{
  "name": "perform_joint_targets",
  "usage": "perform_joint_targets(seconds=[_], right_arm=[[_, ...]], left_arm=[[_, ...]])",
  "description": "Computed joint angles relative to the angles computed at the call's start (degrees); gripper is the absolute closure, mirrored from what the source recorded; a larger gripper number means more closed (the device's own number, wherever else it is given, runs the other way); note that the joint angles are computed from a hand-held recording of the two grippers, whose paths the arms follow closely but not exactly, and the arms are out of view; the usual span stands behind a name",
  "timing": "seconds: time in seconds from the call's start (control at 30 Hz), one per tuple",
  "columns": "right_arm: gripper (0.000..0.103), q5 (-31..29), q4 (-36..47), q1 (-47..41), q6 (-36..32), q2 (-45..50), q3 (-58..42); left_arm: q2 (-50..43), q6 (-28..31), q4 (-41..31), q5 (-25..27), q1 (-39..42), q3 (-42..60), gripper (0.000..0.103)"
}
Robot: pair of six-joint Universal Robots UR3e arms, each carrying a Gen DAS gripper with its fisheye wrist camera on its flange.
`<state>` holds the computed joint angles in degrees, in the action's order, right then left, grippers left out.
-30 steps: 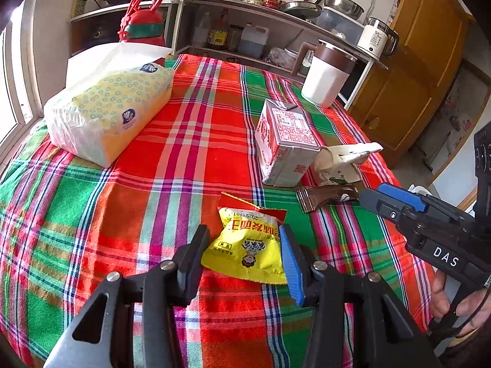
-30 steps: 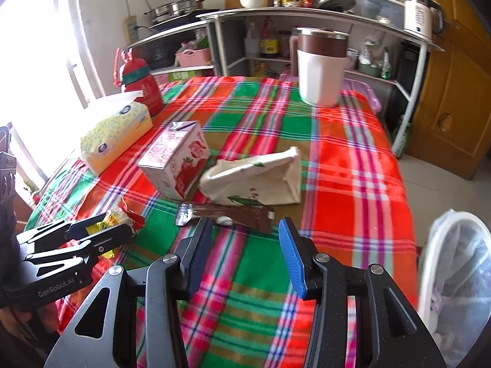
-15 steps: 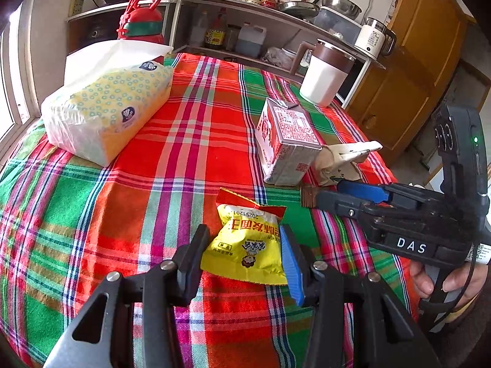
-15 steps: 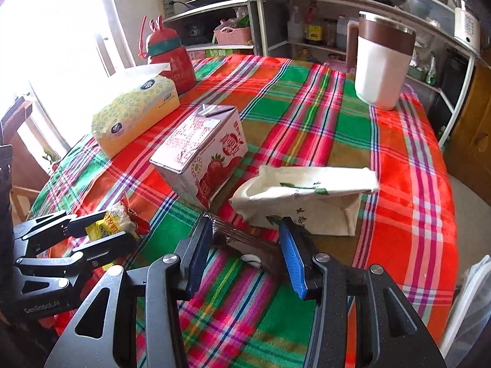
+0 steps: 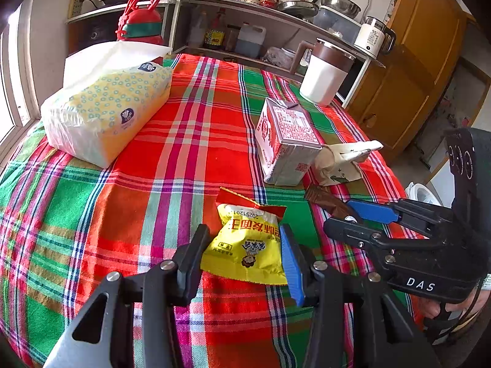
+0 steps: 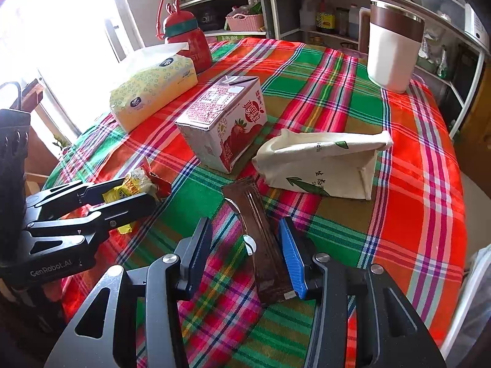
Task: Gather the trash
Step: 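Grasp the brown wrapper strip beside the cloth bag with the right tool, then grasp the yellow snack bag with the left tool while the right tool holds the strip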
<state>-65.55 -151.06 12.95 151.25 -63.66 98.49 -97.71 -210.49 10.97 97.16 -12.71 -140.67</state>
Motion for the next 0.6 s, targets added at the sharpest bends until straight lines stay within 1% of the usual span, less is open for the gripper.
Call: perform_joint_targets(seconds=[0.17,0.2,0.23,0.27,0.33,0.4,0.5,0.6], right_arm=[[0.057,-0.65,-2.86,-0.18,1.33,-0.89,2.39],[0.059,-1.06,-3.57,-0.16,1.75,-1.09,2.92],[0.065,-2.11,-4.67,0.10,2.24,-1.32,3.53],[0.068,-2.67,-5.50,0.12,2.41,-1.70,4.31],[0.079,-3.01,-6.84,-0.17,2.72,-2.42,5.80],[0.081,-2.67,-7.32,-0.70,2.78,-3.20,6.99],[0.082,-2.79,-9.03,-1.19,3.44,-4.22,8.95],[0.083,-1.67,-9.54,-2.26,3.92,-5.33,10.56]], left_arm=[[0.06,-0.37,-0.79,0.63,-0.65,0.50,0.056],[-0.03,-0.51,-1.26,1.10,-1.08,0.90,0.056],[-0.11,-0.63,-1.57,1.48,-1.41,1.15,0.056],[-0.13,-0.63,-1.70,1.40,-1.47,1.36,0.056],[-0.28,-0.75,-1.90,1.37,-1.84,1.75,0.056],[-0.45,-1.10,-2.28,1.78,-2.49,2.26,0.056],[-0.60,-1.47,-2.98,2.37,-3.43,3.19,0.057],[-0.28,-1.75,-3.78,3.26,-4.38,3.94,0.058]])
